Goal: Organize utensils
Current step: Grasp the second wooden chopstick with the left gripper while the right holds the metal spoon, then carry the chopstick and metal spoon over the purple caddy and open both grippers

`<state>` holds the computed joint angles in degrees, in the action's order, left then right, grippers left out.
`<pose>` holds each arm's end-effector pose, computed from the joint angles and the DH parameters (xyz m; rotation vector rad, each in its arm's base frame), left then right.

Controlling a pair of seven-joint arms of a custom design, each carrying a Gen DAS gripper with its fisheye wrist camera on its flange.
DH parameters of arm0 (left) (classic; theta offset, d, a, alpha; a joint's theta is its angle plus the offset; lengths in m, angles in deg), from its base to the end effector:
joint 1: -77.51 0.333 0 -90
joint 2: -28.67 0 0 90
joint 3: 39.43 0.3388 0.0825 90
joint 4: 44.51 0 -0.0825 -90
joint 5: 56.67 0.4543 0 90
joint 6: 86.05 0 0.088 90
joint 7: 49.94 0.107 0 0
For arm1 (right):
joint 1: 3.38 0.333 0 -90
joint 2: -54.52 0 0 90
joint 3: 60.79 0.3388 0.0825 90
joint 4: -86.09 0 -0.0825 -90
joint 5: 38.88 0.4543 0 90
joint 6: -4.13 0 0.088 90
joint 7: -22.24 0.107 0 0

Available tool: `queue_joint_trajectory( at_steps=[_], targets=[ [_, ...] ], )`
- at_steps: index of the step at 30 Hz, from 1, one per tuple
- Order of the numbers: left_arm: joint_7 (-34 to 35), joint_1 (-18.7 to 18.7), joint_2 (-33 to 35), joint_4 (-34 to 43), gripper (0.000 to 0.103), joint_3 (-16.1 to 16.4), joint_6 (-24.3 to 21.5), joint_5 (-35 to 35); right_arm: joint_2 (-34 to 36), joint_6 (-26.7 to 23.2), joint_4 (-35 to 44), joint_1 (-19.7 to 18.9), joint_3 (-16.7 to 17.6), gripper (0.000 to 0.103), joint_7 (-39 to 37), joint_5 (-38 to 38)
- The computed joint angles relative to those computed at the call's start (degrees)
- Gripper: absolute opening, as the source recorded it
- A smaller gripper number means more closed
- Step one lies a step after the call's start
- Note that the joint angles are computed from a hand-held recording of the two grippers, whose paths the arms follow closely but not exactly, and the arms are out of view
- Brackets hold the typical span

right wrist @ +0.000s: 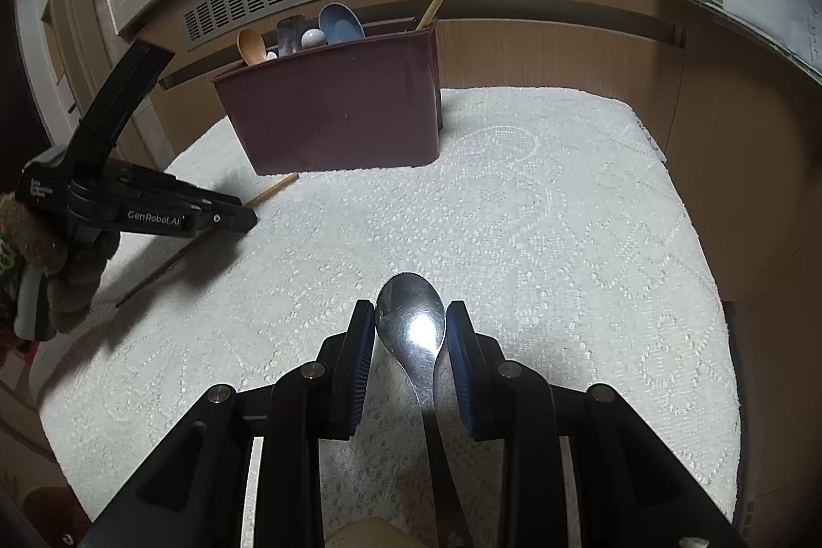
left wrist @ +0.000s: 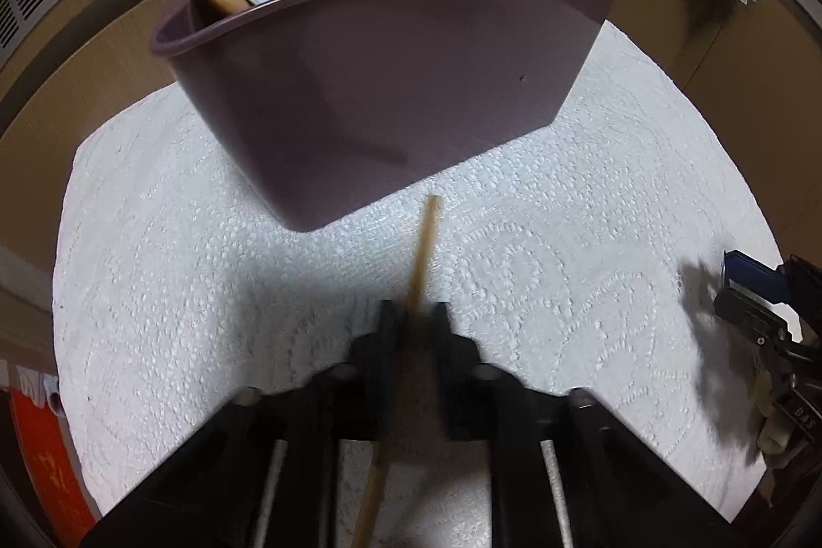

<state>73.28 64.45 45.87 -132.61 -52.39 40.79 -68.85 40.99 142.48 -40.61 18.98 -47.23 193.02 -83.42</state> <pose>0.6879 -0.3206 0.5309 -0.9492 2.7959 -0.6661 0.4665 0.3413 0.5171 -1.4916 2.0034 -0.7542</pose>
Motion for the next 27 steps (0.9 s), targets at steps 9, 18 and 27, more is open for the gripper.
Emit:
queue_joint_trajectory(
  at_steps=[9, 18, 27],
  targets=[
    [11.35, 5.69, -15.42, -16.22, 0.006, -0.24, 8.37, -31.11, -2.02, 3.61, -0.08, -0.39, 0.15, 0.027, 0.38, 0.38],
    [19.76, 4.07, -20.25, -17.61, 0.006, 3.72, 13.59, -47.84, -0.18, 2.03, 5.64, -0.93, 1.52, 0.026, 1.63, -4.12],
    [39.12, 2.80, -10.27, 1.62, 0.006, 0.08, 28.26, -75.20, 3.90, -1.20, 22.98, -3.62, 1.51, 0.026, 3.18, -23.97]
  ],
)
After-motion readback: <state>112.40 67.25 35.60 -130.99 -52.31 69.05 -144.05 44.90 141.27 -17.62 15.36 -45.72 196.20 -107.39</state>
